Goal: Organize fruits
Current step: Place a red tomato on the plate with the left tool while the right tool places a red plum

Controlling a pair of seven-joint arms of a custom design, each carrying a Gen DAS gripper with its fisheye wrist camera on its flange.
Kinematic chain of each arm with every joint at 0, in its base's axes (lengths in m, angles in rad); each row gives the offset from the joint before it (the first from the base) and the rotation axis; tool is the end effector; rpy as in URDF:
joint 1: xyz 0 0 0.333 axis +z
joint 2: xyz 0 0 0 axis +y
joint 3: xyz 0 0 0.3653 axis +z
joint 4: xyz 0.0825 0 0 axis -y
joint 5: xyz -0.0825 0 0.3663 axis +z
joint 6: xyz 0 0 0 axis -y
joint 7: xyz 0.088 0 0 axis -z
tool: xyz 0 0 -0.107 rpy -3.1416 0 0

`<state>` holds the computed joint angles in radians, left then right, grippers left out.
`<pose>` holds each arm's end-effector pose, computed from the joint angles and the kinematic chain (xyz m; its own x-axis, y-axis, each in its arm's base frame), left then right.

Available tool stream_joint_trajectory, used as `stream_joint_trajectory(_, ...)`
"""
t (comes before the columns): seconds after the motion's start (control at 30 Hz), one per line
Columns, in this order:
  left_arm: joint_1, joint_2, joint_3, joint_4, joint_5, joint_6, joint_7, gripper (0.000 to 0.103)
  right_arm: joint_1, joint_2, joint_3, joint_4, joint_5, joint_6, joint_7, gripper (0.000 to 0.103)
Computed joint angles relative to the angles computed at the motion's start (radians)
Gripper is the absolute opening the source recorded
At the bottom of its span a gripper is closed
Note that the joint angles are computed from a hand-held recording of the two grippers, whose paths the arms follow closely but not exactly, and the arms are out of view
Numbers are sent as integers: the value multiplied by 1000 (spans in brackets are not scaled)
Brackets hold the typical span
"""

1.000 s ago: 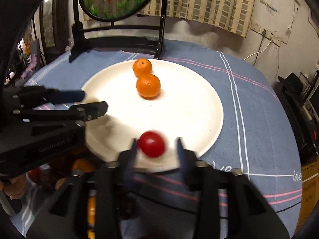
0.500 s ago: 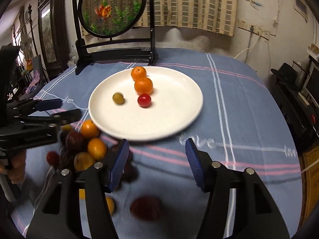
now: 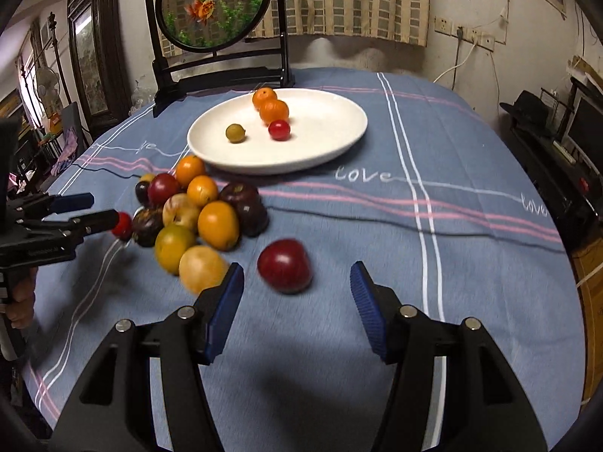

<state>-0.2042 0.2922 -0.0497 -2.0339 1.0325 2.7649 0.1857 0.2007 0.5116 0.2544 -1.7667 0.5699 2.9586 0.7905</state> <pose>0.5900 -0.1885 0.3942 0.2416 -0.9703 -0.0094 -0.7574 -0.1825 -0.6269 0.6664 0.2508 0.4047 0.6057 -0.7942 -0.0491 -0.6005 -0.4157 -0.6831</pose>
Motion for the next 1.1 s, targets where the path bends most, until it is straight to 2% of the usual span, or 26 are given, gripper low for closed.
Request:
stream_joint_trajectory(0.33, 16, 28, -4, -12, -50, 12, 53, 74, 6, -10, -13, -22, -1, -13, 12, 59)
stream_joint_trajectory(0.47, 20, 51, -2, 3, -93, 20, 103, 62, -1, -8, -5, -18, 5, -23, 3, 59)
stream_joint_trajectory(0.63, 13, 74, 16, 24, -125, 26, 147, 59, 6, -9, -11, -17, 3, -33, -2, 59)
stream_joint_trajectory(0.67, 14, 76, 16, 27, -133, 27, 158, 58, 13, -8, -18, -13, -4, -36, 2, 59)
stream_joint_trajectory(0.77, -5, 82, 43, 38, -100, 42, 144, 34, 46, 0, -56, 0, -43, -48, 34, 59)
stream_joint_trajectory(0.9, -12, 79, 45, 43, -89, 22, 140, 32, 106, 26, -125, 39, -136, -73, 105, 59)
stream_joint_trajectory(1.1, -2, 66, 41, 28, -93, 44, 129, 32, 180, 93, -214, 132, -286, -120, 238, 59)
